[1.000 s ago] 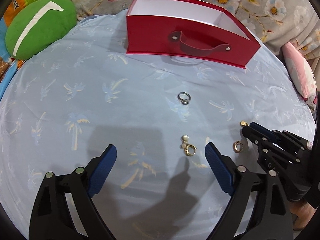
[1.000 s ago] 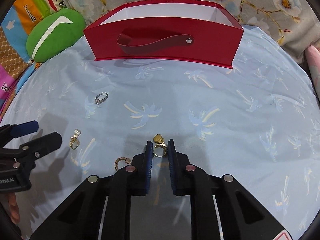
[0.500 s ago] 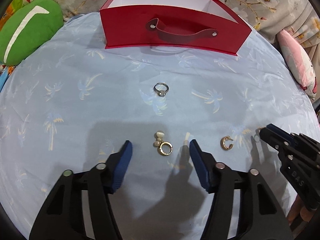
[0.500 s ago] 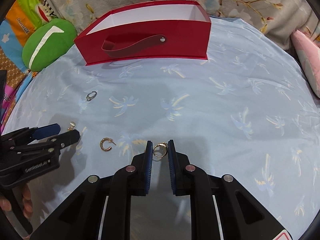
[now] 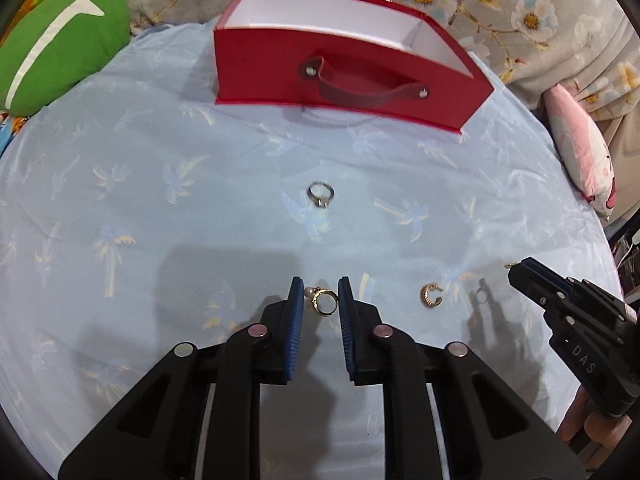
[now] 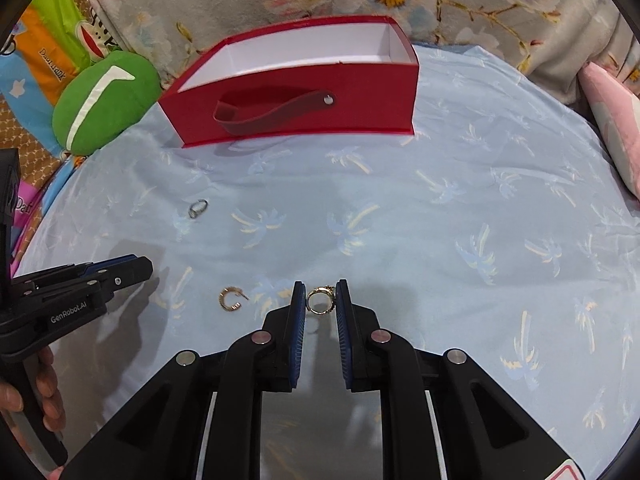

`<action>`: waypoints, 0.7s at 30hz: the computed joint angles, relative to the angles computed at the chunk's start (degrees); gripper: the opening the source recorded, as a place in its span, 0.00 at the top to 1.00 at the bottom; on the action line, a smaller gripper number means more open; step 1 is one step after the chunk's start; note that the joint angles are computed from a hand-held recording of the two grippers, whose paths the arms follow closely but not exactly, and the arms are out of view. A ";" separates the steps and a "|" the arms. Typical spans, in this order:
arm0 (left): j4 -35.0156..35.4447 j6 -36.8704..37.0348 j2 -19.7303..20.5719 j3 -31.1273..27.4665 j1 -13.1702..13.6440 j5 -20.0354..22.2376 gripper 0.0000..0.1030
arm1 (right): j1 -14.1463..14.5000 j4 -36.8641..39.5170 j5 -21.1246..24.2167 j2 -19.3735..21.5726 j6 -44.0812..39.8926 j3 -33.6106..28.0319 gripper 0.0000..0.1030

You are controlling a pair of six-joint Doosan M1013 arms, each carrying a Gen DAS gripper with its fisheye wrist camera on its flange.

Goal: Organize jewelry
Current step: 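Carry the gold ring and earring into the red box and open both grippers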

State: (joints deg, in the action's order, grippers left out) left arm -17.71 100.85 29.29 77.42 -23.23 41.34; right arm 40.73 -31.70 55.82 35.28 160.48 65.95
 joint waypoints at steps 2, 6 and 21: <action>-0.73 0.44 -0.55 -0.30 0.34 -0.56 0.84 | 0.06 -0.65 -0.13 -0.15 -0.16 -0.59 0.87; -0.59 0.65 -1.41 -1.35 0.81 -2.04 0.84 | 0.15 -2.67 0.14 -0.27 -0.66 -2.16 0.87; 1.59 -0.53 4.58 -19.69 1.63 -4.69 0.84 | -3.87 -11.37 -1.76 2.63 -7.45 -15.16 0.87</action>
